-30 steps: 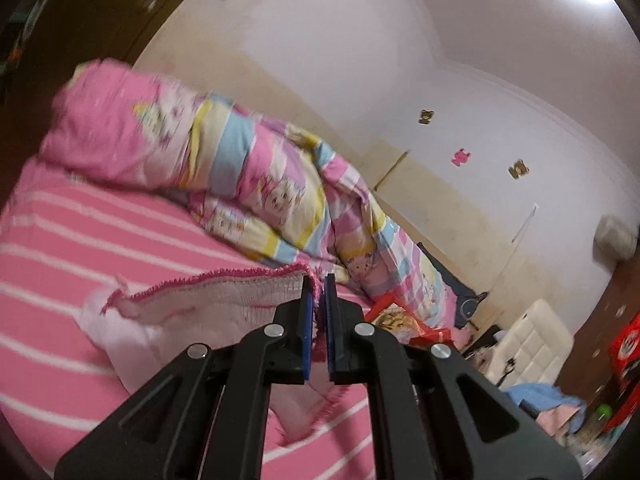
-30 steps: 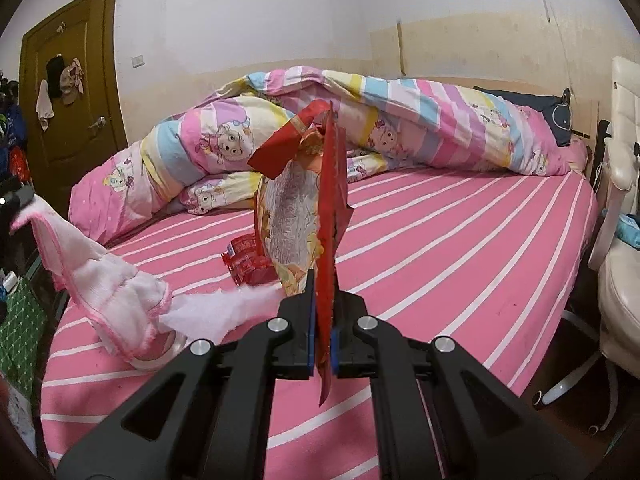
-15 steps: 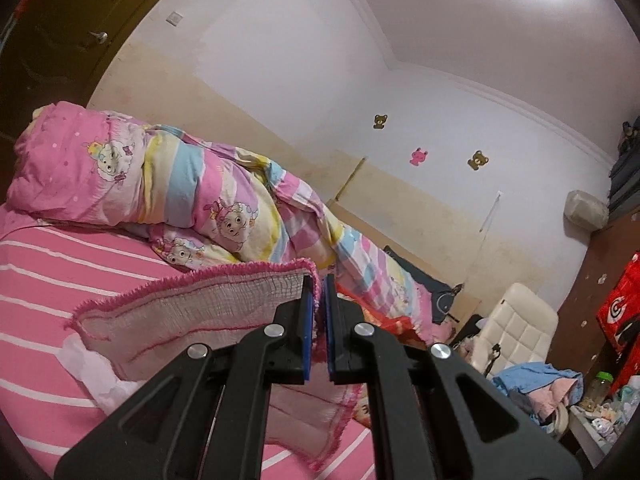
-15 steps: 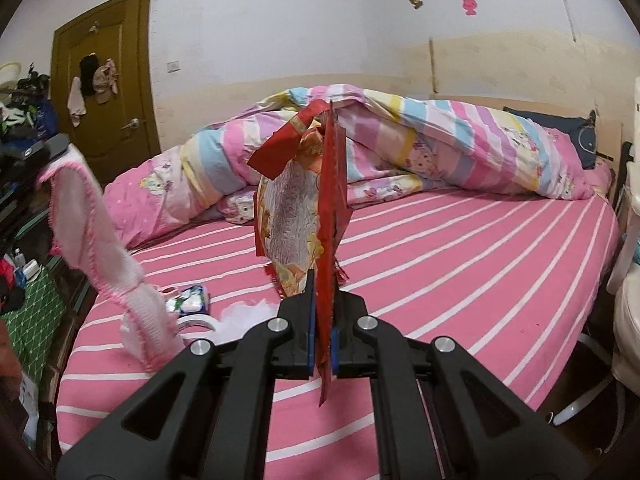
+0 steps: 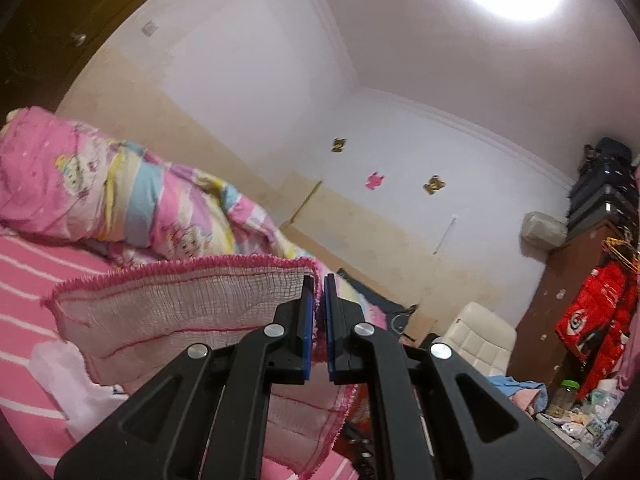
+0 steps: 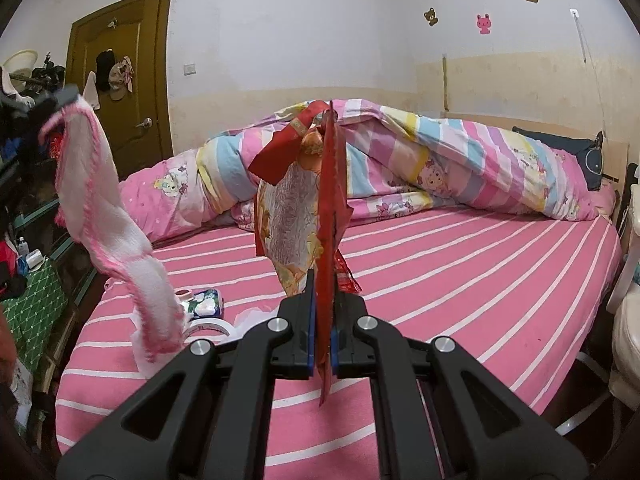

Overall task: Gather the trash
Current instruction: 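Lift the red snack bag with the right tool while the left tool lifts the white cloth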

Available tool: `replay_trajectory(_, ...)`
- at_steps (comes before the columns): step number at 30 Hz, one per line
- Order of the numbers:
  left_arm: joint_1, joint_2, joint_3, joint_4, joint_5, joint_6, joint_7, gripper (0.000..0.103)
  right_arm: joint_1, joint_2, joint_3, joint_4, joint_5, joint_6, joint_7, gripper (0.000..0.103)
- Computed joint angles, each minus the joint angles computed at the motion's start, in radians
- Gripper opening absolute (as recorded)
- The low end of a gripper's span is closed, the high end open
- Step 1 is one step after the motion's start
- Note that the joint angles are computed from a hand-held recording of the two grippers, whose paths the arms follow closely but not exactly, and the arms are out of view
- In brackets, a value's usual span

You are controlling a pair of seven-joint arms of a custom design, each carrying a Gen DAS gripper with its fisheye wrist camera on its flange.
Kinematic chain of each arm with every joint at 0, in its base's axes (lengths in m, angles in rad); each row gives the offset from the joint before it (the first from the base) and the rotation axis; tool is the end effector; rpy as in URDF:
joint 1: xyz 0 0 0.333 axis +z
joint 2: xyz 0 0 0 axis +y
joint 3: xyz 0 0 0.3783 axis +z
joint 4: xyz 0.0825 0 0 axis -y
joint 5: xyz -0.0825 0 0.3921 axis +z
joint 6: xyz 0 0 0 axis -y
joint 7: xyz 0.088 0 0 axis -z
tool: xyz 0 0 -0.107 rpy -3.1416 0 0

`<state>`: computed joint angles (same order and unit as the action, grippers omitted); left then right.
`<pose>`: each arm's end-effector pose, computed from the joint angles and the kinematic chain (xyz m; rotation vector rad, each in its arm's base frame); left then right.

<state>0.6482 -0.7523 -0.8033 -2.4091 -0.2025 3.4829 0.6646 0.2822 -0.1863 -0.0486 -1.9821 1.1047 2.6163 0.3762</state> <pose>0.3623 -0.1925 0.7227 -1.5387 0.8017 -1.6736 0.5377 0.1044 0.6920 -1.8190 0.8852 -0.4686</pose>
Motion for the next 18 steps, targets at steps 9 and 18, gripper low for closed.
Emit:
replay_trajectory(9,-0.041,0.064,-0.014,0.029,0.02,0.006,0.03,0.005,-0.004,-0.03,-0.016,-0.016,0.012,-0.027,-0.019,0.005)
replay_trajectory(18,-0.021,0.113,-0.098,0.065,0.018,-0.009,-0.001,0.005,-0.01,-0.084,-0.039,-0.071,-0.009,-0.008,-0.046,0.005)
